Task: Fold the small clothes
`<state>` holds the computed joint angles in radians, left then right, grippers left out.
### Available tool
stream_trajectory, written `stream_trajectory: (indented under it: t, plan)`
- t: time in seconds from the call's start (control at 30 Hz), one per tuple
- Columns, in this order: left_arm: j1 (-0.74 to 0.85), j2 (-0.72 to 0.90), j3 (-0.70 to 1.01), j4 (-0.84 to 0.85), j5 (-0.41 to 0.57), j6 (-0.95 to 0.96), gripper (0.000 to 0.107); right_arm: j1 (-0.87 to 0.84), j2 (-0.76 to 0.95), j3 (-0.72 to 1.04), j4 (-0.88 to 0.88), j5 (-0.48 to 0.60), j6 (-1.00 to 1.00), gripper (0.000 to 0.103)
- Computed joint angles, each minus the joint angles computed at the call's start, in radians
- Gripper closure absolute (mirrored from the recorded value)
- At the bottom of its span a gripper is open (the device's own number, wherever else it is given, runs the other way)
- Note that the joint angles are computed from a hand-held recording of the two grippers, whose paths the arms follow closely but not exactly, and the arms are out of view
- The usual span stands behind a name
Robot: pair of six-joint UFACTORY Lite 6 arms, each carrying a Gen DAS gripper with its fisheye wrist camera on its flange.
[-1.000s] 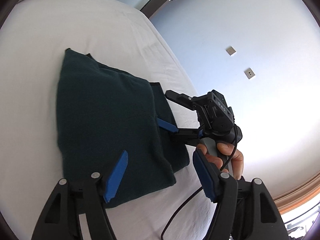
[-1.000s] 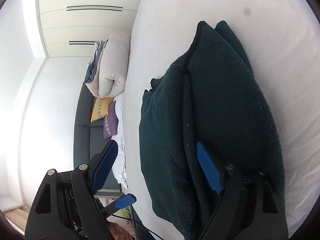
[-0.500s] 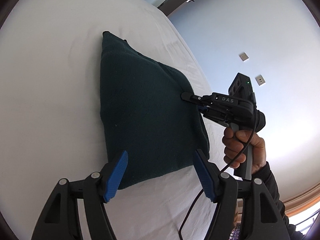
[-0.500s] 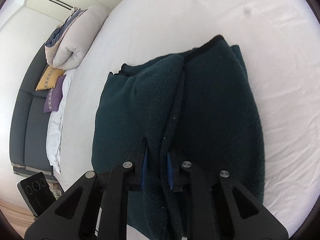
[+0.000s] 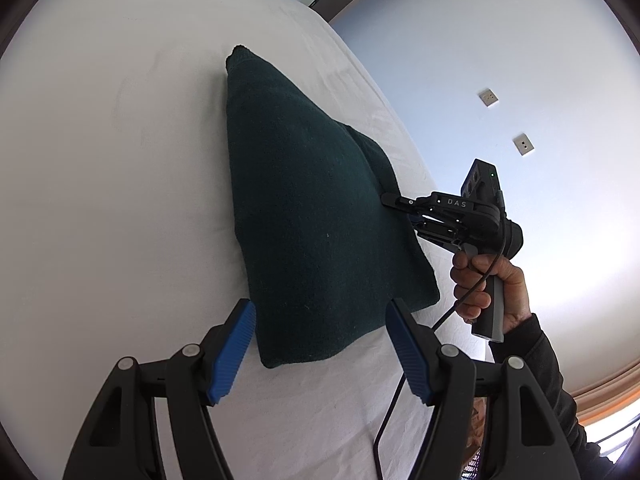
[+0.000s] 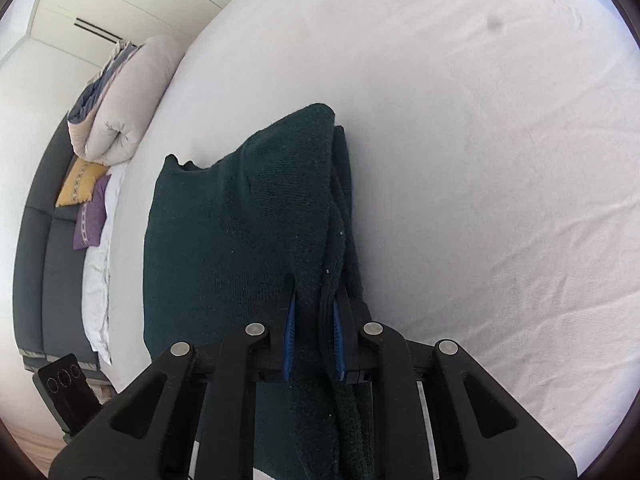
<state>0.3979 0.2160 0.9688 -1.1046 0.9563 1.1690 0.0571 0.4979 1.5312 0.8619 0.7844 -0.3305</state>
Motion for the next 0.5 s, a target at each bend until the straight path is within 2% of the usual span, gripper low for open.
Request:
stream_trajectory:
  t: [0.33, 0.47, 0.5]
  plan:
    - [0.025, -0.035, -0.020, 0.024, -0.017, 0.011, 0.038, -0.008, 0.038, 0.132, -0.164, 0.034, 0.103, 0.089]
    - [0.039, -0.064, -0.051, 0.033, -0.023, 0.032, 0.038, -0.043, 0.019, 0.062, -0.107, 0.019, 0.028, 0.089]
    - [0.041, -0.065, -0.053, 0.035, -0.024, 0.031, 0.038, -0.029, 0.022, 0.053, -0.084, 0.010, 0.019, 0.085]
